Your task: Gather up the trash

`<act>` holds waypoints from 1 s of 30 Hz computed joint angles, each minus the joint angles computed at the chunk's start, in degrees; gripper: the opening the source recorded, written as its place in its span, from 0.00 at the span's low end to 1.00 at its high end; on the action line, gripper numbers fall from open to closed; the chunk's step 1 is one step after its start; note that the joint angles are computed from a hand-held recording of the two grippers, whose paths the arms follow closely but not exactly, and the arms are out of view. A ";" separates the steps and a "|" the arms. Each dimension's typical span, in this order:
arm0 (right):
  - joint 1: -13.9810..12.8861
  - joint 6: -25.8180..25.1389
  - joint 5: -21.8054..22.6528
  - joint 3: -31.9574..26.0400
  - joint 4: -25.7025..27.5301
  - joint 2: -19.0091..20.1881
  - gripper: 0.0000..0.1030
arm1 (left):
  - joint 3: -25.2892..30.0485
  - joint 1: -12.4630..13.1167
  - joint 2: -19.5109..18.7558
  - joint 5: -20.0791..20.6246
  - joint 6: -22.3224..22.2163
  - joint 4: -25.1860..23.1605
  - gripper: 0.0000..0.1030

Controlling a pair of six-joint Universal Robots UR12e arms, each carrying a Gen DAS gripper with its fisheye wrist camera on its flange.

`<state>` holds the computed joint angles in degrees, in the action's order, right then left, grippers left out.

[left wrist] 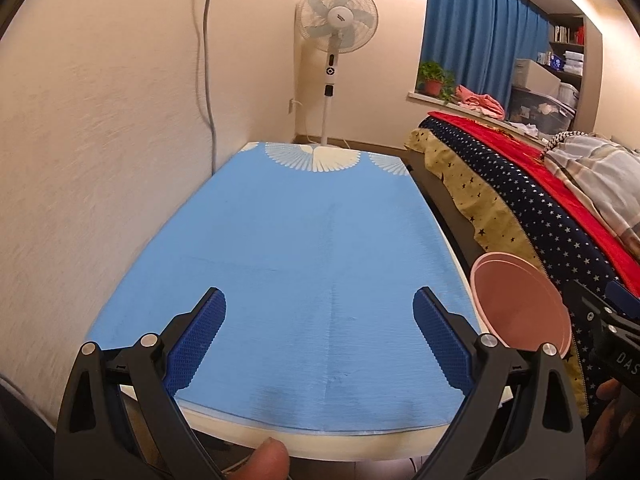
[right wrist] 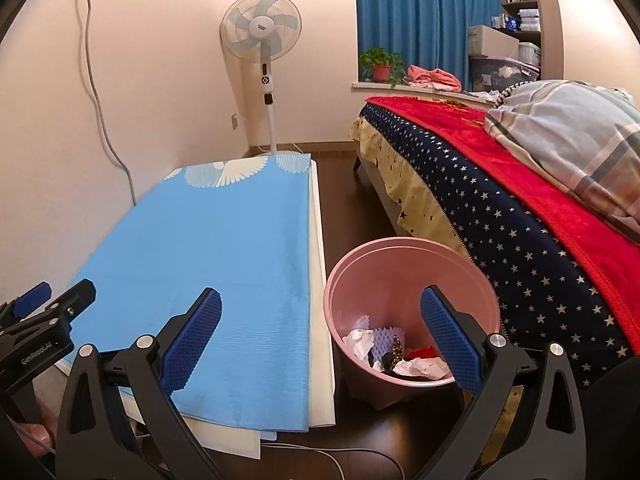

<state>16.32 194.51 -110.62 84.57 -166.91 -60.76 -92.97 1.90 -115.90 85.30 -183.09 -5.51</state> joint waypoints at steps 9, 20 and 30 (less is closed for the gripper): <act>-0.17 0.40 -0.54 -1.25 1.31 1.03 0.95 | 0.62 -0.38 -0.70 0.16 1.06 -0.79 0.91; -0.44 0.97 -0.50 -1.50 1.71 1.17 0.95 | 0.52 -0.49 -0.73 0.34 1.65 -0.35 0.93; -0.45 0.87 -0.45 -1.55 1.51 1.15 0.95 | 0.84 -0.67 -0.82 0.70 1.86 -0.56 0.93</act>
<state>15.87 195.38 -111.07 83.02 -165.41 -59.61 -92.13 1.23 -116.73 86.01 -181.23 -6.07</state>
